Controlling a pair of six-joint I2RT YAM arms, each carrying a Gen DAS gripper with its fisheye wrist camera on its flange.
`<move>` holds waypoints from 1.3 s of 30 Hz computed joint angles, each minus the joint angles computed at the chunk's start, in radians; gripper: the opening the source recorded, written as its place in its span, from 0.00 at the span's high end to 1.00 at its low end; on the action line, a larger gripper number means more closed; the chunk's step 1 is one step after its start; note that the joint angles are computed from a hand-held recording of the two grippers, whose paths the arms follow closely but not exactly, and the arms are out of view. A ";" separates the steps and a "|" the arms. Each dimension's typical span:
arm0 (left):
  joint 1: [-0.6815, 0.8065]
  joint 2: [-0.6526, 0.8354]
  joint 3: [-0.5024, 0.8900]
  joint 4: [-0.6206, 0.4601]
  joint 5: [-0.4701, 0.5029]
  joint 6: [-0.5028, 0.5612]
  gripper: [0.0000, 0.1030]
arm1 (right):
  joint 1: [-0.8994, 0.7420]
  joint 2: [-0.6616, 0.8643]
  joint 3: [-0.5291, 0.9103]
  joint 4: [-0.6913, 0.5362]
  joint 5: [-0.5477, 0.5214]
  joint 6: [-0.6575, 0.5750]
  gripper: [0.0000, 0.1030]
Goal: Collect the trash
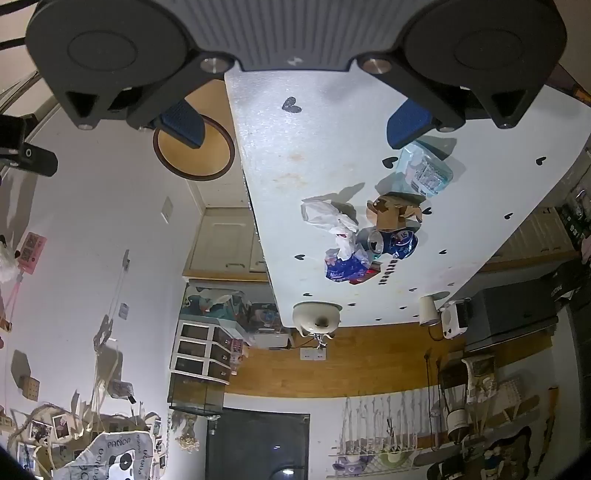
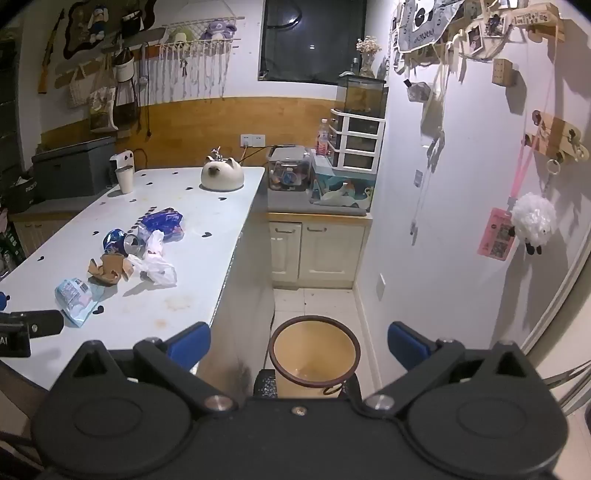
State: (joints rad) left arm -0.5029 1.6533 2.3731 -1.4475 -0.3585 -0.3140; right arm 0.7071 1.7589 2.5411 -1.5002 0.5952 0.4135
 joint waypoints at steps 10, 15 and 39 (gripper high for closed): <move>0.001 0.002 0.004 -0.003 0.003 -0.002 0.00 | 0.002 0.011 0.021 -0.016 0.001 0.003 0.00; 0.001 0.003 0.006 -0.005 0.001 -0.002 0.00 | 0.003 0.013 0.023 -0.016 0.002 0.003 0.00; 0.000 0.002 0.004 -0.003 0.000 0.000 0.00 | 0.007 0.037 0.078 -0.048 0.003 0.008 0.00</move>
State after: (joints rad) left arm -0.5026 1.6557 2.3775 -1.4507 -0.3586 -0.3144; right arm 0.7142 1.7958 2.6192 -1.5483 0.5978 0.4216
